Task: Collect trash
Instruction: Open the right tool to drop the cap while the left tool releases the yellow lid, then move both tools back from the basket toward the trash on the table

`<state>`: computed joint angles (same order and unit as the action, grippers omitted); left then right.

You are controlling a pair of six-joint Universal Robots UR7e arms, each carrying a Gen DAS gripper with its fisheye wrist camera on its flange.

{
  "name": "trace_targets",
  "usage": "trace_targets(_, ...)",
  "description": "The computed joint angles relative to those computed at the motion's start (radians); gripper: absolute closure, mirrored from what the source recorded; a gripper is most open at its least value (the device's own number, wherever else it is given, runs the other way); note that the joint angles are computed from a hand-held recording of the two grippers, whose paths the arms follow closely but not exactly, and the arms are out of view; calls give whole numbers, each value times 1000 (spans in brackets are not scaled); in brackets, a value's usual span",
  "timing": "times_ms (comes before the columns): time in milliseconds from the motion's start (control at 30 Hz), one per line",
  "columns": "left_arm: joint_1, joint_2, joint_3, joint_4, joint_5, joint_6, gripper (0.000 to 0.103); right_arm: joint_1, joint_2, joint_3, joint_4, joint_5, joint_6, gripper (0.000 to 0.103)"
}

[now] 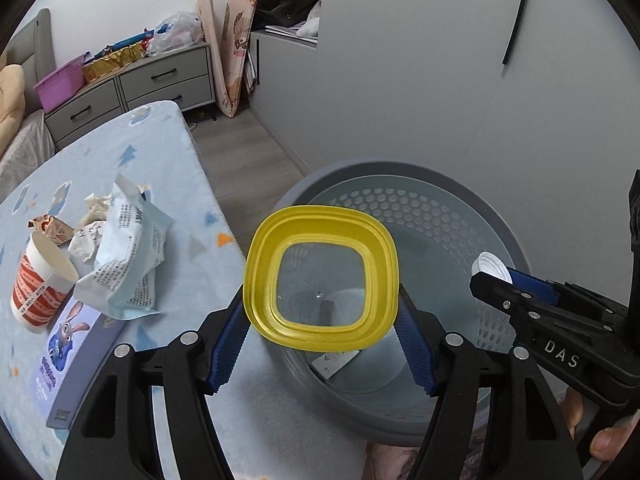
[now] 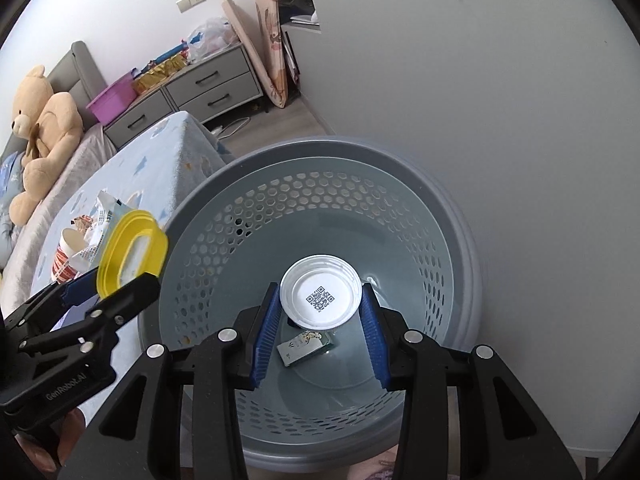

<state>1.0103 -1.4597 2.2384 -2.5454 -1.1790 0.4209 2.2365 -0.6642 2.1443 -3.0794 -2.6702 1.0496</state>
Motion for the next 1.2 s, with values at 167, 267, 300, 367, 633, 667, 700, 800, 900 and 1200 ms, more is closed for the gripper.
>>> trace_targets(167,-4,1,4,-2,-2,-2,36,-2,-2,7,-9,-2,-1,63)
trace_targets(267,-1,-3,4,-1,-13,-3,36,2,-4,11,-2,-11,11,63)
trace_targets(300,1,-4,3,-2,-14,-2,36,7,-5,13,2,-14,18,60)
trace_targets(367,-1,-5,4,-3,-10,-3,36,10,0,10,-17,-21,10,53)
trace_targets(633,-3,-9,7,-5,-5,3,31,12,1,6,-16,-33,9,45)
trace_targets(667,-4,-10,10,-13,-4,5,31,12,1,6,-15,-34,10,45)
trace_targets(700,-4,-10,12,-16,-4,7,31,11,1,7,-16,-34,12,45)
trace_targets(800,-5,-9,11,-15,-2,5,31,9,1,8,-16,-31,12,45)
trace_targets(900,-5,-9,10,-15,-2,3,31,10,1,2,-7,-32,12,45)
trace_targets(1200,1,-8,5,-14,-3,1,31,11,0,0,0,-30,19,45)
